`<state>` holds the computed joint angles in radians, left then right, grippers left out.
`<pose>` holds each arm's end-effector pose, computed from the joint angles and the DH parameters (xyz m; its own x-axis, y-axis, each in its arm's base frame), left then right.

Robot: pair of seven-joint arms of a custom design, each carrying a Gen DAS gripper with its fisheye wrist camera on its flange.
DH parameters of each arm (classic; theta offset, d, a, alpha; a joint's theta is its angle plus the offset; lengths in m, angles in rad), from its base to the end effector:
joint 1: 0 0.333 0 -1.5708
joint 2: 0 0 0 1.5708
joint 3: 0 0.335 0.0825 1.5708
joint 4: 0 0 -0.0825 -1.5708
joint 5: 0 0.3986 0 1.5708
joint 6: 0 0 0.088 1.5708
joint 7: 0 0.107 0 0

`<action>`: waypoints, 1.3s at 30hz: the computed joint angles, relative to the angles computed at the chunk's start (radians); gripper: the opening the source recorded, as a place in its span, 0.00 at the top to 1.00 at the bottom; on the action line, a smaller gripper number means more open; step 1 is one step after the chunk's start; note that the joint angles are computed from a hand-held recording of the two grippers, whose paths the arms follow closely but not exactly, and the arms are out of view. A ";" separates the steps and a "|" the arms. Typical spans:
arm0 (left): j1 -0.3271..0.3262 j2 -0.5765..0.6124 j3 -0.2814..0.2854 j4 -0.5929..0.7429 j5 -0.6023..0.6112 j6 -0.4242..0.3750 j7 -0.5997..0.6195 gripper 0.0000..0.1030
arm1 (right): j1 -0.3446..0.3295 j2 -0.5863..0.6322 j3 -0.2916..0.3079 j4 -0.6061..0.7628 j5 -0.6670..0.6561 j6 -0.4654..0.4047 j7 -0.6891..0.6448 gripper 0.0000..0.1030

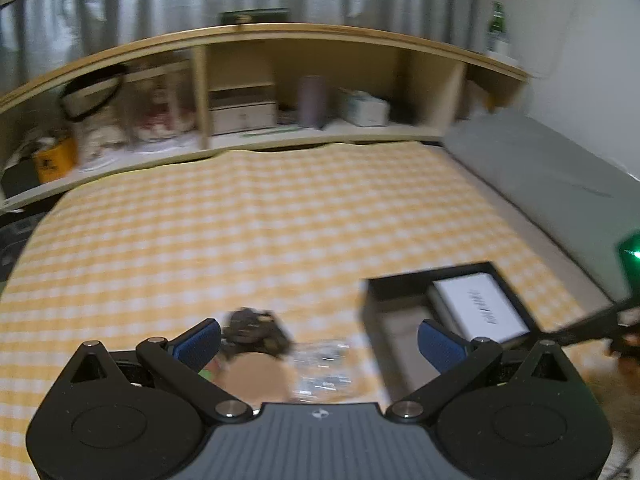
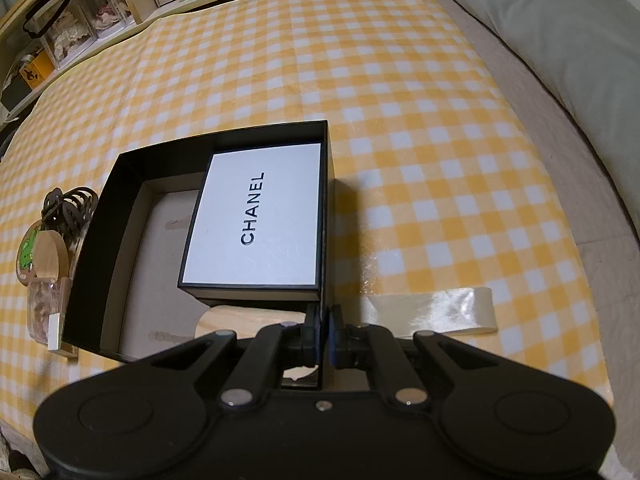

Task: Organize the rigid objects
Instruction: 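Move the left tool toward the green frog coaster and hair claw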

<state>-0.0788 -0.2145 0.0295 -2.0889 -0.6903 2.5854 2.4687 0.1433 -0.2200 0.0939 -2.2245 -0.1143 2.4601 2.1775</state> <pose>0.5496 -0.0141 0.6097 -0.4730 -0.8808 0.0192 -0.5712 0.2900 -0.7679 0.5145 0.1274 0.5274 -0.2561 -0.9557 -0.1450 -0.8556 0.2939 -0.4260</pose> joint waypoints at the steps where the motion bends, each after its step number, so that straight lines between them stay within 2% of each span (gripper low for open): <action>1: 0.006 0.016 0.004 0.011 0.003 0.013 0.000 0.00 | 0.000 0.001 0.000 0.000 -0.001 0.001 -0.001 0.95; 7: 0.065 0.111 0.002 0.077 0.015 0.065 0.004 0.00 | 0.000 0.000 -0.001 0.000 0.000 -0.001 -0.002 0.95; 9: 0.097 0.141 -0.012 0.102 0.068 0.055 -0.054 0.00 | 0.000 0.001 0.000 0.001 -0.002 -0.001 -0.001 0.95; 12: 0.138 0.181 -0.025 0.149 0.125 -0.031 -0.092 0.00 | 0.000 -0.001 -0.001 0.000 0.001 0.000 -0.002 0.95; 14: 0.160 0.204 -0.038 0.167 0.174 -0.060 -0.108 0.00 | 0.000 -0.001 -0.001 0.000 0.001 0.000 -0.002 0.95; 20: 0.199 0.259 -0.072 0.180 0.331 -0.054 -0.158 0.00 | 0.001 0.001 -0.001 0.003 0.000 -0.002 -0.002 0.95; 24: 0.211 0.290 -0.083 0.175 0.446 -0.025 -0.182 0.00 | 0.001 0.001 -0.001 0.003 0.000 -0.002 -0.001 0.95; 28: 0.225 0.322 -0.091 0.184 0.530 -0.031 -0.211 0.00 | 0.001 0.001 -0.001 0.004 -0.001 -0.003 -0.001 0.95; 35: 0.257 0.363 -0.122 0.207 0.463 -0.051 -0.131 0.00 | 0.001 0.001 0.000 0.004 -0.002 -0.003 0.001 0.95; 39: 0.266 0.396 -0.133 0.242 0.418 -0.056 -0.144 0.00 | 0.001 0.001 0.000 0.004 -0.002 -0.002 0.001 0.95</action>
<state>0.1874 0.1817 -0.1031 -1.8464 -0.2724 2.5295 2.3244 0.1447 -0.2189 0.0939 -2.2206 -0.1164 2.4582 2.1783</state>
